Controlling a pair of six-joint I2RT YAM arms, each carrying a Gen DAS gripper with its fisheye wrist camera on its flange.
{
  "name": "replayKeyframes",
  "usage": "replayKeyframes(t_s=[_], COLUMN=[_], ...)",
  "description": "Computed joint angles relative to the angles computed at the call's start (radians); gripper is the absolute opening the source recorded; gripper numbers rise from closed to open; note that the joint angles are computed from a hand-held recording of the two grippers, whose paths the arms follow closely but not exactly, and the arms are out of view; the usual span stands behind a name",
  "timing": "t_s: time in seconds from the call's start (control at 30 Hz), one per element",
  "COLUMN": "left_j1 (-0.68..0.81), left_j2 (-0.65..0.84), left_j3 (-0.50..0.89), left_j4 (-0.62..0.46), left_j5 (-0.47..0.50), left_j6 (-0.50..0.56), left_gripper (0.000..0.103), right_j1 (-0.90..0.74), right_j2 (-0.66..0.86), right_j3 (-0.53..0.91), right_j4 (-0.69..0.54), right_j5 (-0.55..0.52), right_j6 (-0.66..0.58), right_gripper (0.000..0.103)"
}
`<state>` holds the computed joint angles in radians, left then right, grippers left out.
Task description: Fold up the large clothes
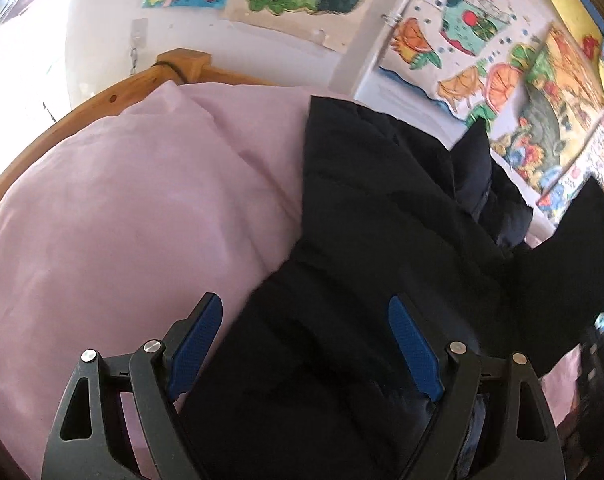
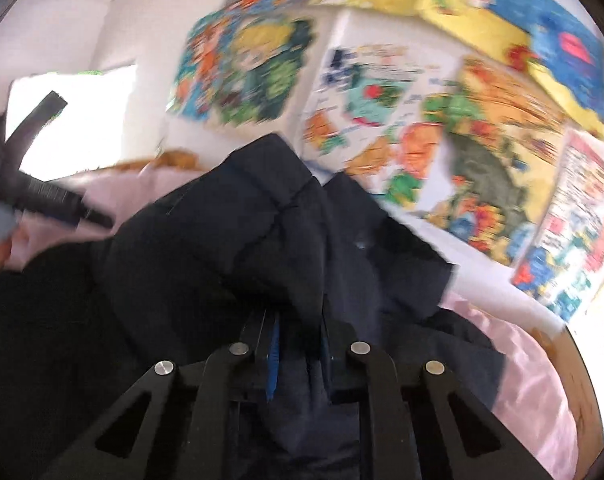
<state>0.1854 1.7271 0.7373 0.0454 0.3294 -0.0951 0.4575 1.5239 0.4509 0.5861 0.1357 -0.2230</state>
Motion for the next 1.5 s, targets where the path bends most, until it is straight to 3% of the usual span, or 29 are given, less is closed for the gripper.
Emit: replayKeyframes(t_s=[0.17, 0.23, 0.27, 0.4, 0.47, 0.63, 0.77, 0.8, 0.87, 0.97, 1.1, 1.5], left_j1=[-0.027, -0.028, -0.024, -0.012, -0.024, -0.147, -0.291, -0.331, -0.361, -0.368, -0.396, -0.391], left_j2=[0.040, 0.044, 0.040, -0.029, -0.078, -0.132, -0.033, 0.011, 0.082, 0.174, 0.270, 0.459], left_j3=[0.005, 0.001, -0.007, -0.074, -0.111, -0.120, -0.022, 0.011, 0.062, 0.114, 0.163, 0.297], left_j4=[-0.004, -0.001, 0.007, 0.088, 0.134, 0.174, 0.140, 0.137, 0.126, 0.123, 0.143, 0.170], left_j5=[-0.056, -0.059, -0.050, -0.004, 0.002, -0.071, -0.179, -0.223, -0.235, -0.253, -0.338, -0.379], left_j6=[0.028, 0.031, 0.032, 0.016, 0.017, 0.053, 0.074, 0.077, 0.075, 0.086, 0.150, 0.203], left_gripper=[0.081, 0.081, 0.081, 0.081, 0.081, 0.081, 0.081, 0.081, 0.081, 0.082, 0.095, 0.102], right_j1=[-0.238, -0.354, -0.428, -0.634, -0.701, -0.725, -0.713, -0.676, -0.597, -0.532, -0.537, -0.512], right_j2=[-0.130, -0.109, -0.067, 0.060, 0.055, -0.072, -0.109, -0.087, -0.014, 0.136, 0.297, 0.532], right_j3=[-0.047, -0.026, 0.002, 0.048, 0.036, -0.021, -0.011, 0.002, 0.046, 0.132, 0.214, 0.342], right_j4=[-0.134, -0.231, -0.297, -0.394, -0.400, -0.368, -0.351, -0.339, -0.342, -0.355, -0.349, -0.292], right_j5=[-0.125, -0.190, -0.232, -0.350, -0.396, -0.369, -0.419, -0.407, -0.410, -0.402, -0.416, -0.381], right_j6=[0.074, 0.097, 0.092, 0.048, 0.029, -0.015, -0.004, -0.011, -0.052, -0.066, -0.053, -0.094], right_gripper=[0.019, 0.032, 0.044, 0.074, 0.077, 0.077, 0.075, 0.065, 0.055, 0.048, 0.045, 0.045])
